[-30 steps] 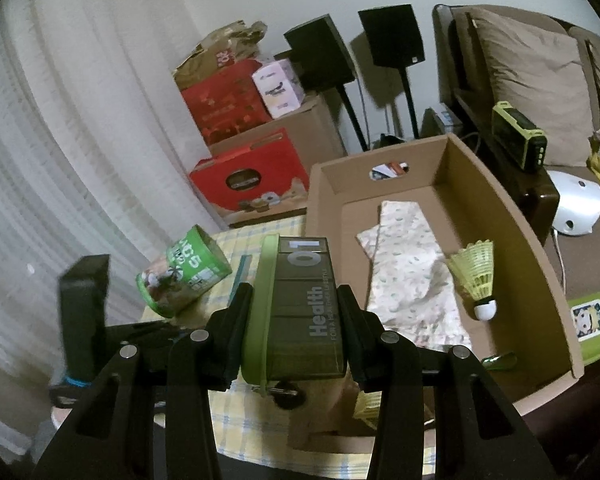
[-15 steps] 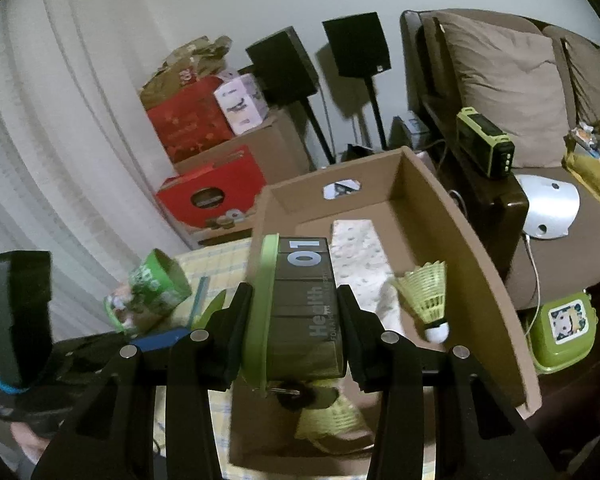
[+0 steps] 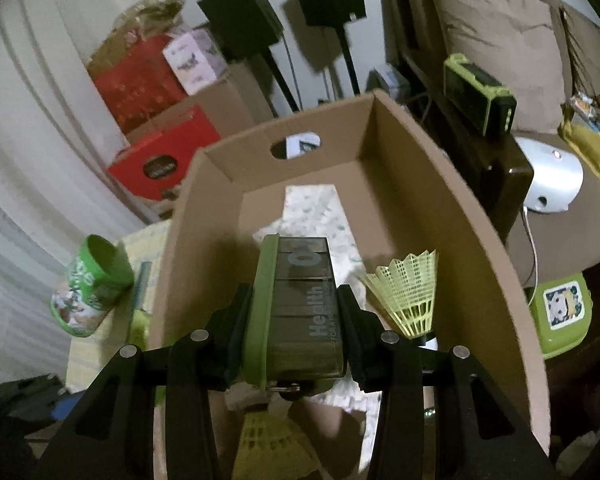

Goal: Organize objects
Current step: 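Lower the pill box into the box and open the right gripper while the left carries the leaf piece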

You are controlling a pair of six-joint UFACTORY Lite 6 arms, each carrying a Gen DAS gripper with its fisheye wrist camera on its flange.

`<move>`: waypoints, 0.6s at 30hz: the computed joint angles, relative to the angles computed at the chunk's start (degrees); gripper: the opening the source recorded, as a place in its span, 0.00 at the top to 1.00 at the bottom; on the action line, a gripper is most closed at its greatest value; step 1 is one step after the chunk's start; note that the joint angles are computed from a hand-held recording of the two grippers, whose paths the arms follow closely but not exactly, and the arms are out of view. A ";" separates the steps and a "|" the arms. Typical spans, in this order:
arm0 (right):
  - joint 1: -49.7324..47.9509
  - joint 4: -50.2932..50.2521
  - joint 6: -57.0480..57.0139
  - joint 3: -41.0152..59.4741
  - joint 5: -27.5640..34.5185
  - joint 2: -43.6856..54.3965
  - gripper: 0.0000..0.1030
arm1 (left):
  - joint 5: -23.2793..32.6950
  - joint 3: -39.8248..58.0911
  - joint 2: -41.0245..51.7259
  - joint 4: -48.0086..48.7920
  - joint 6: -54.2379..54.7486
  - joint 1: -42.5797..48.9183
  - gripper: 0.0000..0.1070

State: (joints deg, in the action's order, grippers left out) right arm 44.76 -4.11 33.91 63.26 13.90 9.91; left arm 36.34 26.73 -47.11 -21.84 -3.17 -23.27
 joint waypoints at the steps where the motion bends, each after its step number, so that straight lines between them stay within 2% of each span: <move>1: -0.28 1.44 -1.48 0.87 0.67 1.29 0.59 | -0.24 -0.14 0.19 -0.01 -0.05 -0.16 0.71; 8: -1.75 7.65 -7.01 1.84 3.54 4.48 0.56 | -1.76 -0.79 1.72 0.58 -0.99 -1.59 0.72; 13: -2.35 6.29 -5.01 -2.40 2.57 -1.98 0.49 | -2.39 -0.75 2.43 2.53 -3.41 -2.96 0.72; 18: -2.21 4.28 -2.17 -7.37 2.78 -11.59 0.49 | -3.51 -0.38 3.35 4.96 -7.24 -5.84 0.72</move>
State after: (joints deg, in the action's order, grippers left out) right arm 42.55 0.16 31.74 55.89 16.68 -1.68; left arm 32.83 26.36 -43.76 -16.88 -10.41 -29.12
